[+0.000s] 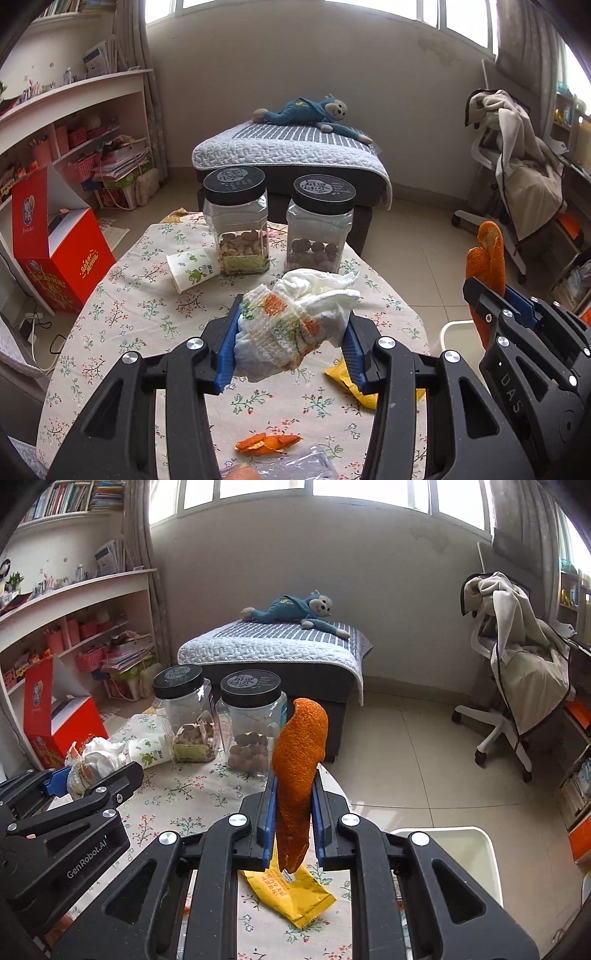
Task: Collect trash
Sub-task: 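Carry tissue and peel to the bin while the right tool opens to drop the peel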
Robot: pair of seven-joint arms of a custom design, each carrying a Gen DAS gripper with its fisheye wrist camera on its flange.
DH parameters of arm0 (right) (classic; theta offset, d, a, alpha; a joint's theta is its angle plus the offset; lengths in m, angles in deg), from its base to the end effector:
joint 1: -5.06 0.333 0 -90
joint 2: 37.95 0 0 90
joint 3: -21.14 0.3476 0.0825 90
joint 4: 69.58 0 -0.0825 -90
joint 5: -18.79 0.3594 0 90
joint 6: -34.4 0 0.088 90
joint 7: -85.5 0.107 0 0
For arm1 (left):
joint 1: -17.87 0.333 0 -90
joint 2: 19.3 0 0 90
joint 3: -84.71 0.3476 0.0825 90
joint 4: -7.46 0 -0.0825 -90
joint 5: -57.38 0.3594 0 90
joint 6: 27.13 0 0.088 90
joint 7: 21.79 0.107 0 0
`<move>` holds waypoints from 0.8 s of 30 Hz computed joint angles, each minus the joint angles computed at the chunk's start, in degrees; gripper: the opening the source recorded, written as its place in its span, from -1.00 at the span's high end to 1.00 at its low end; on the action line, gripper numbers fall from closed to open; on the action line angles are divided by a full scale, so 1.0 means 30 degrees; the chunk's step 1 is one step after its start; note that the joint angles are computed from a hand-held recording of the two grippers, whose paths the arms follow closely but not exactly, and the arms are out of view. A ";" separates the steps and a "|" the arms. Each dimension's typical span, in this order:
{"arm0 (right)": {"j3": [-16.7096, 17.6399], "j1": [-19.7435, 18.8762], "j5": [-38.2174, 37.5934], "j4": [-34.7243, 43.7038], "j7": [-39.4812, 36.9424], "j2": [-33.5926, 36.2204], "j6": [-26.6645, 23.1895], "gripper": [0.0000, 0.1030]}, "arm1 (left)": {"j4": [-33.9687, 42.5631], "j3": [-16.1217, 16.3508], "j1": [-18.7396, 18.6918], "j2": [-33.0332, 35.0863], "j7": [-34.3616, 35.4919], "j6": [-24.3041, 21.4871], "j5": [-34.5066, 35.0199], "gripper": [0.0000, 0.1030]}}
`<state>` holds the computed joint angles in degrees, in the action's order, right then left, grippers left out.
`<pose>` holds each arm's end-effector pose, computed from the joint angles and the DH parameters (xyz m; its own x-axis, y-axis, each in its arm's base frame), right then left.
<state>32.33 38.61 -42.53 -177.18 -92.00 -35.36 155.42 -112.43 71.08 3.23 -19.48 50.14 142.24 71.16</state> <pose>0.4411 0.3768 0.5641 -0.3376 -0.9410 0.0231 -0.5432 0.1747 -0.8212 0.4962 -0.2851 0.5705 -0.3975 -0.9170 0.0314 -0.5996 0.2337 -0.7654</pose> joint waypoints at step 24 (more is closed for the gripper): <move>0.1508 -0.2581 0.2347 -0.6202 0.2302 -0.6477 -0.3044 -0.02 | 0.1483 -0.0839 -0.3278 0.1480 -0.0118 -0.0606 0.0439 0.08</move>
<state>36.86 30.87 -35.49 -195.79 -85.09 -54.79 146.28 -107.98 68.57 -6.60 -15.04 49.78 140.43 72.47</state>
